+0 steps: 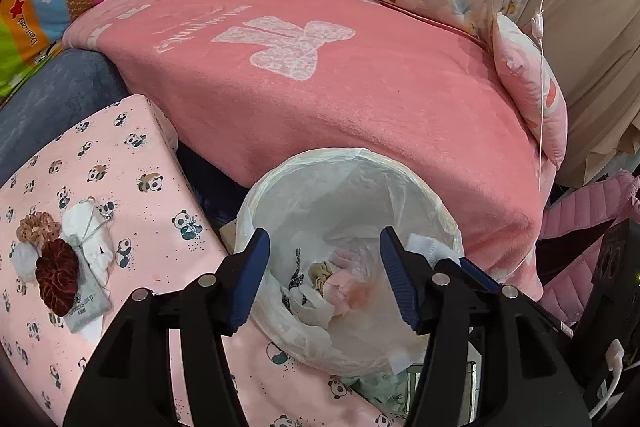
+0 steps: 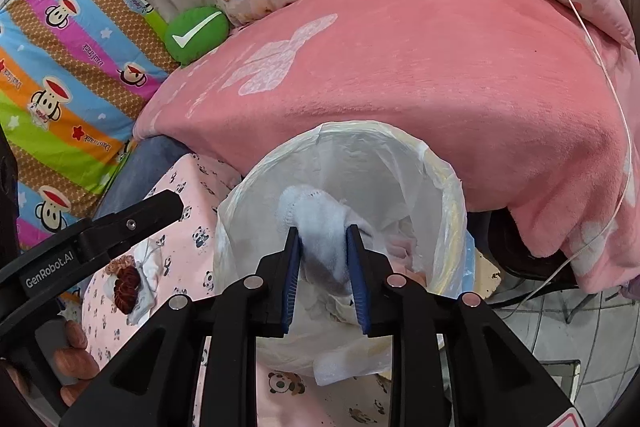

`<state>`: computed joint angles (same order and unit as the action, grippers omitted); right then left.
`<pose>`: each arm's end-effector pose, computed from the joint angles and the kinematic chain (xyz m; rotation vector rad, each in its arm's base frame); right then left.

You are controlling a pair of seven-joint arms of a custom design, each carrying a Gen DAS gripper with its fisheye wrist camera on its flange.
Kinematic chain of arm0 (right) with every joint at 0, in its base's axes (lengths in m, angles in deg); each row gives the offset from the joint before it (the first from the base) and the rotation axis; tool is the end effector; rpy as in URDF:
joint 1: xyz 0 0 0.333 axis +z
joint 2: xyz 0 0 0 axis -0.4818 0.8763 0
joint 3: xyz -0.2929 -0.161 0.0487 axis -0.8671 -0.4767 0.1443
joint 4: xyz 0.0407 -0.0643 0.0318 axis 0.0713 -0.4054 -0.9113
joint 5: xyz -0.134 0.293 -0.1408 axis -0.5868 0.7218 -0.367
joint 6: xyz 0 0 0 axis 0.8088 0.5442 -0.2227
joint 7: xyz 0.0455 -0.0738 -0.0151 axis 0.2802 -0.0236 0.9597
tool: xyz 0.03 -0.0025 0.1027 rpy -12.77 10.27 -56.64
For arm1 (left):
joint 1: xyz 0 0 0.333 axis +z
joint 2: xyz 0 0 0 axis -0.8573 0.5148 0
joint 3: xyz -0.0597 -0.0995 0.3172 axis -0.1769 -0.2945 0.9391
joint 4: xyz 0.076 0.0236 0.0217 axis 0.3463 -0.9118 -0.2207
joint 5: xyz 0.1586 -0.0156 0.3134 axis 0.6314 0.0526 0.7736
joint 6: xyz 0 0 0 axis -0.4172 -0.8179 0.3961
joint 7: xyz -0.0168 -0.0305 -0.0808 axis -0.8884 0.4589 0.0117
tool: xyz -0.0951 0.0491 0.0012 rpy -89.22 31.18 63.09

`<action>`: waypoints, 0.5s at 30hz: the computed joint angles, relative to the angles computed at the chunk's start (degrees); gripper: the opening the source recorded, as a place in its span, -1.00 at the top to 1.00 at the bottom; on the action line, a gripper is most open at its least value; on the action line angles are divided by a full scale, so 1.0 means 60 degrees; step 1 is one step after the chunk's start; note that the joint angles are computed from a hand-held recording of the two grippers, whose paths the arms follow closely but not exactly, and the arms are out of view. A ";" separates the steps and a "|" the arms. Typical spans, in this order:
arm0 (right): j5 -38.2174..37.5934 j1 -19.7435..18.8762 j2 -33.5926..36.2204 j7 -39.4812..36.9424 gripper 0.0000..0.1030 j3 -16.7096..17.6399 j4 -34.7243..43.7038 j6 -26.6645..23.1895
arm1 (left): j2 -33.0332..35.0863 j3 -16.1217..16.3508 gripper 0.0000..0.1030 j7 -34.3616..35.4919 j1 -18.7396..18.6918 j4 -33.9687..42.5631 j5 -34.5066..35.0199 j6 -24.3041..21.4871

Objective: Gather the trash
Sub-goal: 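Open the right gripper over the bin to drop the grey sock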

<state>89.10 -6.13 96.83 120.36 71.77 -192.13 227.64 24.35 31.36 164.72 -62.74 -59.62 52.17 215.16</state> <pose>0.5679 0.2861 0.5066 -1.5587 1.7516 -0.2247 0.5731 -0.1178 0.5563 -1.9104 1.8862 -0.8741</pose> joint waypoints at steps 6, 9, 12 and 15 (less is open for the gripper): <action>-0.0420 0.0331 0.0272 0.0155 0.22 -0.0191 0.0465 -0.0076 | -0.0094 0.0099 -0.08 -0.0149 0.0102 -0.0184 0.0031 0.0032; -0.0444 0.0321 0.0326 0.0066 0.18 -0.0103 0.0605 -0.0169 | -0.0139 0.0121 -0.08 -0.0184 0.0147 -0.0256 -0.0006 0.0050; -0.0486 0.0366 0.0367 0.0028 0.18 -0.0082 0.0779 -0.0338 | -0.0216 0.0135 -0.08 -0.0176 0.0187 -0.0363 -0.0083 0.0076; -0.0497 0.0386 0.0350 -0.0007 0.17 -0.0058 0.0822 -0.0443 | -0.0286 0.0154 -0.08 -0.0131 0.0230 -0.0450 -0.0207 0.0066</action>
<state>86.12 -3.81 98.93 120.32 71.42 -187.20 224.97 22.63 32.28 163.94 -61.36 -62.32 50.93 215.56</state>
